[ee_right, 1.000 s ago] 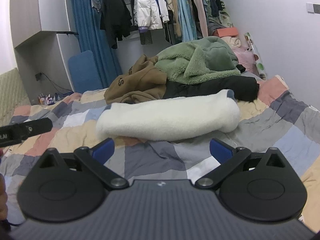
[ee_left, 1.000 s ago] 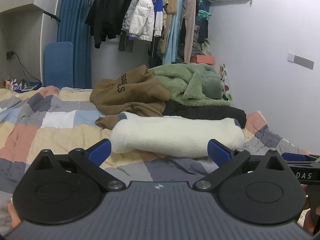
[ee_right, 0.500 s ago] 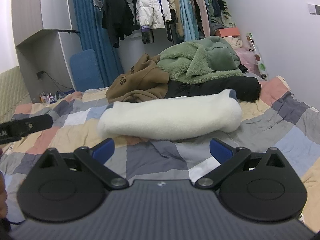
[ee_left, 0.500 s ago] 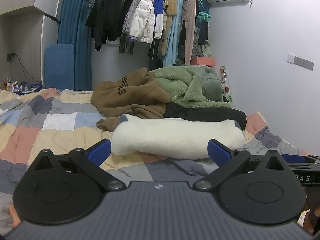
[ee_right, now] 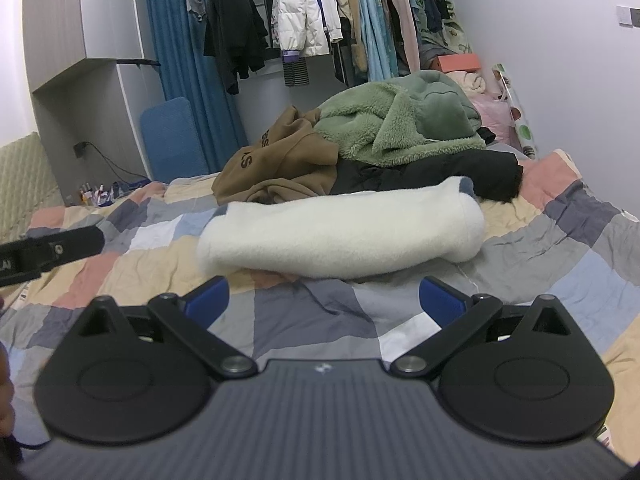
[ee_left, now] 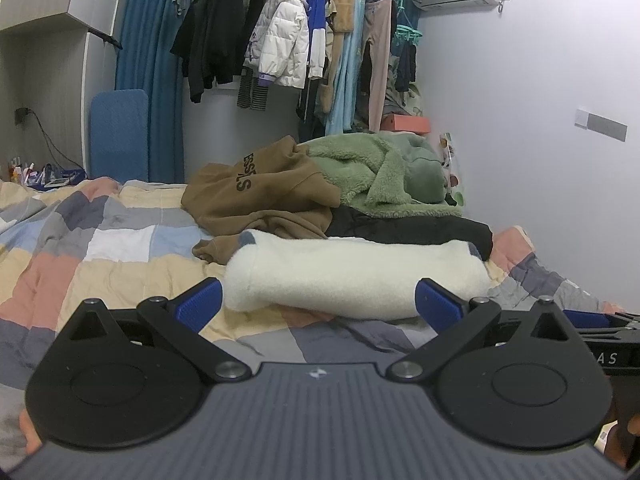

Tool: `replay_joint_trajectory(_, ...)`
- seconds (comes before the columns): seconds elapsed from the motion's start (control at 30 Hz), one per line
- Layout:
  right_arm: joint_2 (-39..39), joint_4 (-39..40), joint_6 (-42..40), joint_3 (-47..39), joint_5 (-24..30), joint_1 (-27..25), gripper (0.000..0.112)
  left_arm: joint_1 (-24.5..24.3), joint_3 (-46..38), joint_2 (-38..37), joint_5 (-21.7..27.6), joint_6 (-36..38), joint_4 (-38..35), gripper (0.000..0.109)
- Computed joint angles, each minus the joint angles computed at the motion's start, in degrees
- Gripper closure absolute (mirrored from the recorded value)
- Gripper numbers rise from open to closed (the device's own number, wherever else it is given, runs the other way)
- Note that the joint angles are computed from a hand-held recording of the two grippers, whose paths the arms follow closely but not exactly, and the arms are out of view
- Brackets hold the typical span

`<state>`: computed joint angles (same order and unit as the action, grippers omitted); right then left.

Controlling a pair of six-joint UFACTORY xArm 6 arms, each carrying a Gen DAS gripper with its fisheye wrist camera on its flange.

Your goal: Fold large clothes

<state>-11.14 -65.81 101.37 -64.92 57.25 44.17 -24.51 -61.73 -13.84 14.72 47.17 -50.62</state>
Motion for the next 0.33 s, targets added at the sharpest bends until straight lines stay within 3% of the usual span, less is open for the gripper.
replay_joint_trajectory(0.33, 0.14, 0.05, 0.13, -0.12, 0.2, 0.11, 0.009, 0.0, 0.11, -0.04, -0.03, -0.45, 0.3, 0.006)
